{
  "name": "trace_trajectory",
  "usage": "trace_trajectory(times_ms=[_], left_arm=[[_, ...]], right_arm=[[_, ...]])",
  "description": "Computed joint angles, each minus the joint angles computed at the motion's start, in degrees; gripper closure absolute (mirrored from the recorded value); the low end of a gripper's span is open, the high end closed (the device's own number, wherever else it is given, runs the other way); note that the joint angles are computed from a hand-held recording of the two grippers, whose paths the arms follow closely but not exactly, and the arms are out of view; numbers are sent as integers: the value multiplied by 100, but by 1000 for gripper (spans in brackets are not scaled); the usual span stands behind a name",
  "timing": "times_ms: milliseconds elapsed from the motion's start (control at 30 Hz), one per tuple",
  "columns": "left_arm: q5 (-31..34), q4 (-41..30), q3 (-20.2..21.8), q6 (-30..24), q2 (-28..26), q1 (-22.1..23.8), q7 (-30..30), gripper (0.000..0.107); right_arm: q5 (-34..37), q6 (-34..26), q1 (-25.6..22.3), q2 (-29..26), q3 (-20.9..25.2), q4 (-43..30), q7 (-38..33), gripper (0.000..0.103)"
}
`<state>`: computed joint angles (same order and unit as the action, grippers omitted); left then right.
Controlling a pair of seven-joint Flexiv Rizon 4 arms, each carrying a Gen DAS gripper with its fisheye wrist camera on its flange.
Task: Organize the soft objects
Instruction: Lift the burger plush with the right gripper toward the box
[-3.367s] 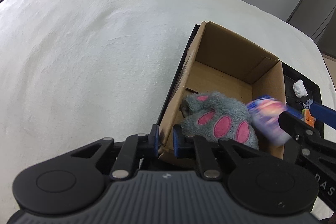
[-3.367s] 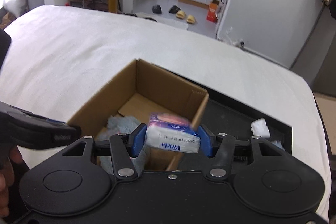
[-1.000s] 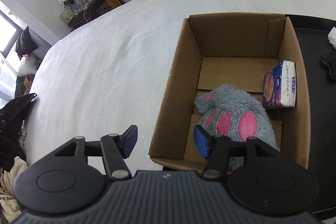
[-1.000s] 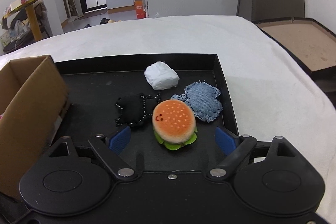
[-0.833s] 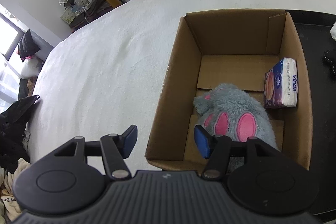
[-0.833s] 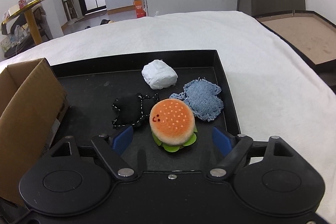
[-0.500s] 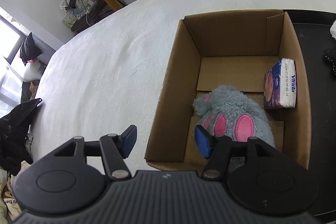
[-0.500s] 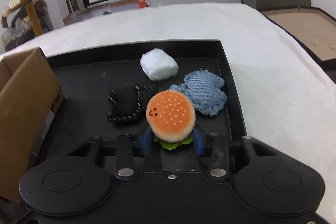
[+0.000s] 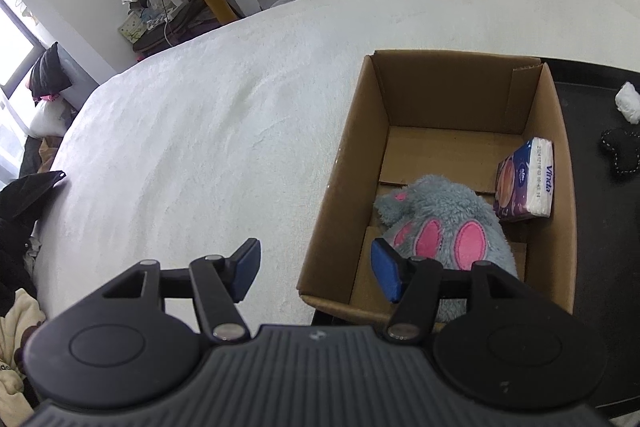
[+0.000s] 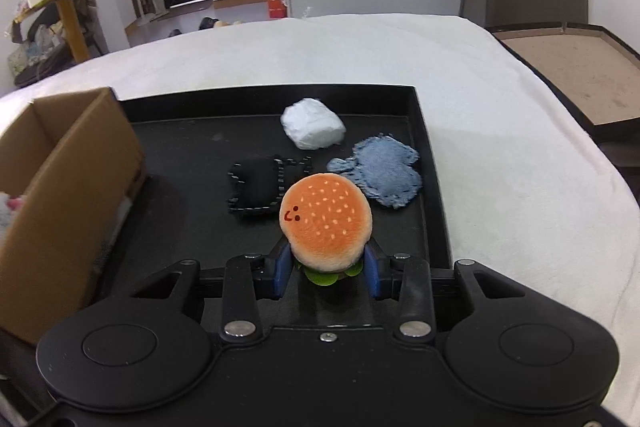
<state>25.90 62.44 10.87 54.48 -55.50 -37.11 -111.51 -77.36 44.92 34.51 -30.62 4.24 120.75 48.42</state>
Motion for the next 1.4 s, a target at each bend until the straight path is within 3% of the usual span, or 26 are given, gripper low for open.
trace_trajectory(times_ms=[733,1400], left_arm=[[-896,805,-366,899,273,512,471,46],[-2017,956,-812,822,187,979,1195,50]], right_arm=[[401,-755,454,151,112,-749,-1196,67],[620,-648,808,-361,-126,-1776,-2157,67]])
